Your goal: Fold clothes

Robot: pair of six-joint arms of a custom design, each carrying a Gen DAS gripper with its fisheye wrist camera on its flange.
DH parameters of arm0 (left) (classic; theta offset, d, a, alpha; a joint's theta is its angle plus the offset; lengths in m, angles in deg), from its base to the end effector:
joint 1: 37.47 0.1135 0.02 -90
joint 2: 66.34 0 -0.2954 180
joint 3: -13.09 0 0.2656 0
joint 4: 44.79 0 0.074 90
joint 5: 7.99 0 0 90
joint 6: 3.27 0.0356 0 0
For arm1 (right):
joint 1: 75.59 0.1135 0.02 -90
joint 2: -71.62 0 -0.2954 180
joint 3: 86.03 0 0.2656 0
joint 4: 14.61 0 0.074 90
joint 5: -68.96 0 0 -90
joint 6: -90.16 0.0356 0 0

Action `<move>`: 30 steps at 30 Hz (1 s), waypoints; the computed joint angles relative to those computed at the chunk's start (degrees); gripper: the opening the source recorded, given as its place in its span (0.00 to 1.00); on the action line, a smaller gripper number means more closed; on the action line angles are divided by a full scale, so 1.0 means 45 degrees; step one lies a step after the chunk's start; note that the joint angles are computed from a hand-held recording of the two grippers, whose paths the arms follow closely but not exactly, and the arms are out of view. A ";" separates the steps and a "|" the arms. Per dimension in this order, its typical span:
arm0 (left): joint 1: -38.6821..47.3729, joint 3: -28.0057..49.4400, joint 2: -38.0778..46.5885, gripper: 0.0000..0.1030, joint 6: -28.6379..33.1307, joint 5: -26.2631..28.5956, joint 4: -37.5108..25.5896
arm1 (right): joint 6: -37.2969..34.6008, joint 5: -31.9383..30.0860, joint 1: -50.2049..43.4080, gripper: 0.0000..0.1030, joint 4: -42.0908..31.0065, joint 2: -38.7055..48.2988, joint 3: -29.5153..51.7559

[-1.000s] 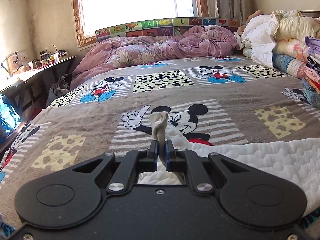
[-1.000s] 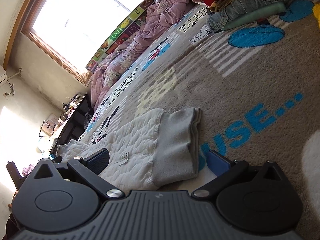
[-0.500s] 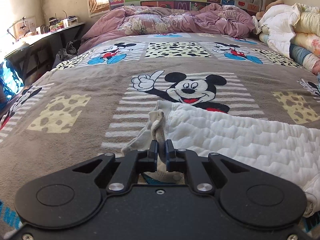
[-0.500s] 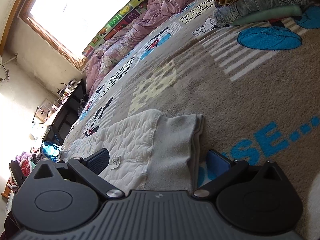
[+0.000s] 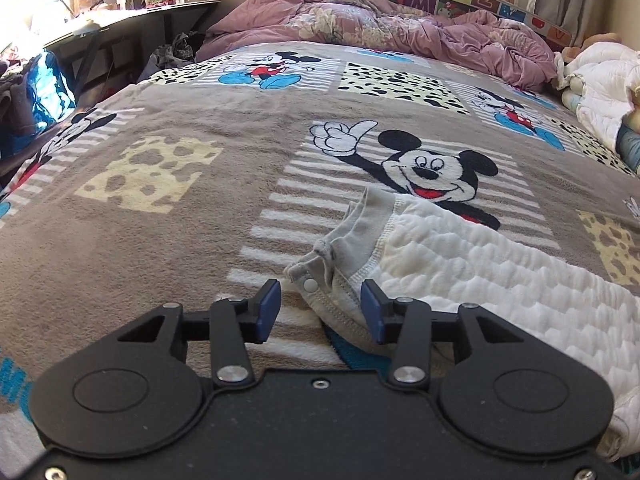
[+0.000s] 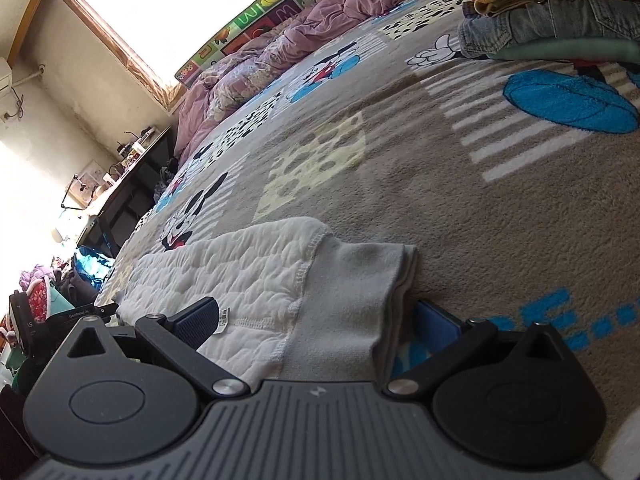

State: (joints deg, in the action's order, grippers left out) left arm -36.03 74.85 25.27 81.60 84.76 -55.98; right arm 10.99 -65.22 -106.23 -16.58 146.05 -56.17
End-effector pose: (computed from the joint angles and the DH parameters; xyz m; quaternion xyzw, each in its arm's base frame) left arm 0.3412 0.0069 0.2047 -0.0422 0.9089 -0.0352 0.4133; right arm 0.1833 -0.0798 0.1394 0.1745 0.8543 0.2851 0.3980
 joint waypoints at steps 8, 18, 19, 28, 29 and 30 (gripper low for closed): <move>0.1181 0.0990 0.1158 0.61 -0.1917 0.2823 -0.0592 | 0.0578 0.0586 0.0495 0.89 0.0558 0.0129 0.0007; 0.1253 0.0749 0.1327 0.20 -0.3966 0.4005 0.0075 | 0.1201 0.1429 0.1249 0.38 0.1608 0.0809 0.0086; 0.1151 0.0704 0.1219 0.19 -0.3916 0.3856 0.0091 | 0.1207 0.1432 0.1273 0.36 0.1672 0.0877 0.0143; 0.1229 -0.0077 -0.0239 0.17 -0.4459 0.3898 0.0111 | 0.1299 0.0604 0.0969 0.26 0.1761 0.1605 0.0915; 0.1266 -0.0180 -0.0428 0.17 -0.4537 0.3944 0.0096 | 0.1380 0.0362 0.0866 0.25 0.1793 0.1848 0.1070; 0.1285 -0.0278 -0.0618 0.17 -0.4596 0.3959 0.0075 | 0.1419 0.0184 0.0774 0.24 0.1784 0.2102 0.1249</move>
